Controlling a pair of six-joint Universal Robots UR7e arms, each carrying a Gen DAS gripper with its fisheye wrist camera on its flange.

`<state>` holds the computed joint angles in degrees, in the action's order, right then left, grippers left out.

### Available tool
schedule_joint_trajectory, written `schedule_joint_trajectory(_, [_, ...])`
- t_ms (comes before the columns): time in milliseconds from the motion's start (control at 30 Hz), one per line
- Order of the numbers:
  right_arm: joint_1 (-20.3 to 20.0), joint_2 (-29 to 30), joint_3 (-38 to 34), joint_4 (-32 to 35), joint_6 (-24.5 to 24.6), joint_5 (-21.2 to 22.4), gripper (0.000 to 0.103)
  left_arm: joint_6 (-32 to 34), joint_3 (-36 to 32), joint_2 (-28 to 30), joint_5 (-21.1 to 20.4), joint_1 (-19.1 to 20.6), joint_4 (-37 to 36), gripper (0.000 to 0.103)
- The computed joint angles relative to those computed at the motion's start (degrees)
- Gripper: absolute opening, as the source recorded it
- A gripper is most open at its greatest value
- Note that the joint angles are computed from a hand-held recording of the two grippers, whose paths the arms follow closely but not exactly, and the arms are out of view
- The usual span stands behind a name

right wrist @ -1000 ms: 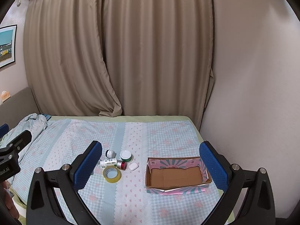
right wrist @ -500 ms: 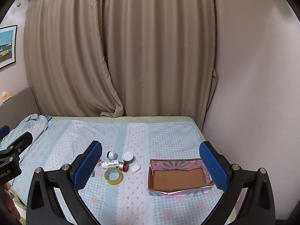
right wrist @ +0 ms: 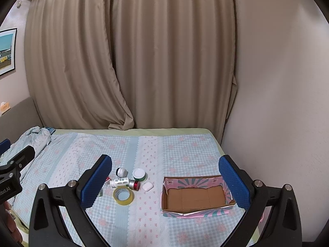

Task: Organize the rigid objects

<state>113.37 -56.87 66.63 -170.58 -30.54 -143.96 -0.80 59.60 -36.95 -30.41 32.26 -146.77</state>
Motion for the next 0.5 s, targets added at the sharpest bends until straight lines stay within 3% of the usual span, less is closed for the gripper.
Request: schedule_joint_trajectory(500, [-0.19,-0.06,0.31,-0.51,0.08,0.15,0.103,0.19,-0.53,0.39,-0.67,0.49,-0.03,0.102])
